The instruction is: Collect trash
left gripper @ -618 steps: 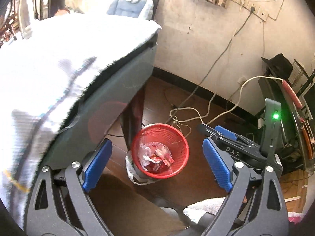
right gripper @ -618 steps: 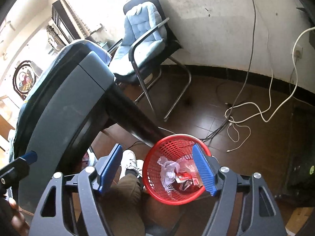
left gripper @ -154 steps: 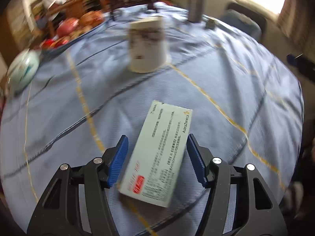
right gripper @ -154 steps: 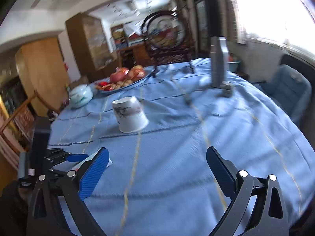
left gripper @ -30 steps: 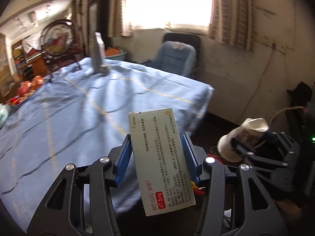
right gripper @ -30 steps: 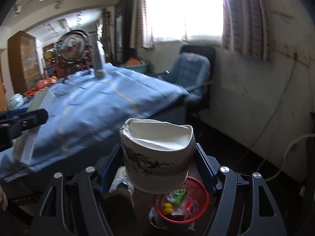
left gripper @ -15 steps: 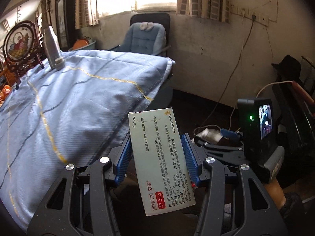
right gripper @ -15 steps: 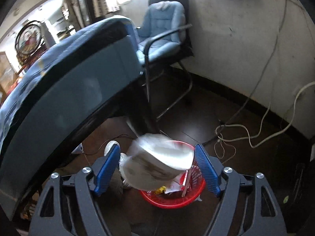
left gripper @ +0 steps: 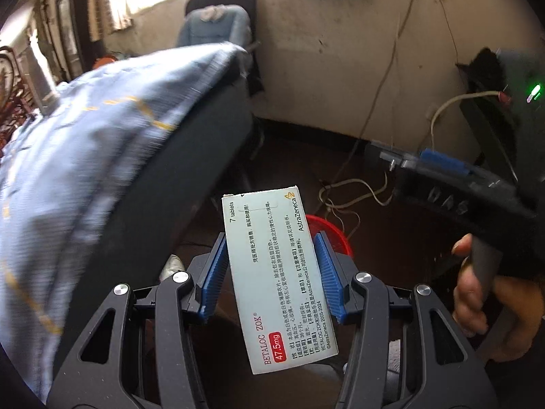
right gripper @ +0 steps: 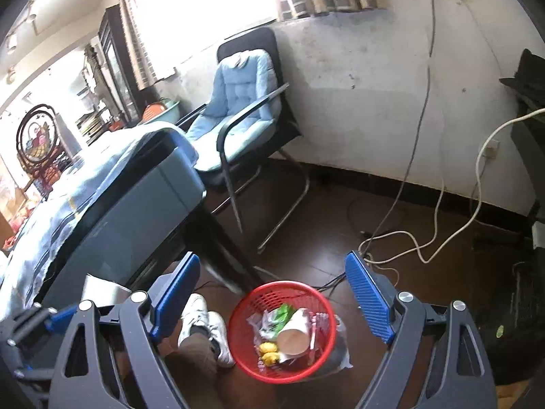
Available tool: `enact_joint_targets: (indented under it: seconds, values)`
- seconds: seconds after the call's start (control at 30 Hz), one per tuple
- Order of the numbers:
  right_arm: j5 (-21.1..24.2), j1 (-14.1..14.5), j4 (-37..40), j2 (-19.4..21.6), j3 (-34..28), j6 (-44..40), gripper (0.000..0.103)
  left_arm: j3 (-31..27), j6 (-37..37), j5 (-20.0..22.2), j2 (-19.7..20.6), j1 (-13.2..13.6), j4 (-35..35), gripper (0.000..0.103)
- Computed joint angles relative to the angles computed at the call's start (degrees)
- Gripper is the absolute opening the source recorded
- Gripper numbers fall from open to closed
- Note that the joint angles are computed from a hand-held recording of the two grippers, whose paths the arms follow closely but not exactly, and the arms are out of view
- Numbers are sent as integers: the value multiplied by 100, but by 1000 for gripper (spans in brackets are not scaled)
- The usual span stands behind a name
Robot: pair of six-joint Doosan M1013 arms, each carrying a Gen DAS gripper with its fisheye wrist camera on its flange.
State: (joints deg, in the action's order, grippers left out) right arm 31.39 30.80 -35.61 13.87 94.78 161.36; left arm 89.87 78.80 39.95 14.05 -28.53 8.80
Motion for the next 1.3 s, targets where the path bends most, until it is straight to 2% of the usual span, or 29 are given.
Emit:
enact_joint_targets:
  seconds: [0.27, 0.47, 0.6, 0.97, 1.2, 1.3]
  values:
    - [-88, -215, 268, -47, 131, 83, 86, -368, 555, 273, 566, -84, -370, 52]
    - [-151, -266, 333, -56, 192, 157, 86, -554, 351, 412, 851, -67, -327, 72]
    - [-182, -261, 485, -42, 182, 23, 86, -469, 303, 375, 776, -23, -361, 77]
    - [-193, -104, 633, 0, 15, -354, 86, 116, -583, 109, 189, -210, 616, 89]
    - [232, 87, -40, -189, -94, 72, 90, 492, -870, -231, -279, -132, 722, 93]
    - [511, 251, -512, -293, -178, 342, 92, 656, -1051, -454, -473, -134, 939, 93]
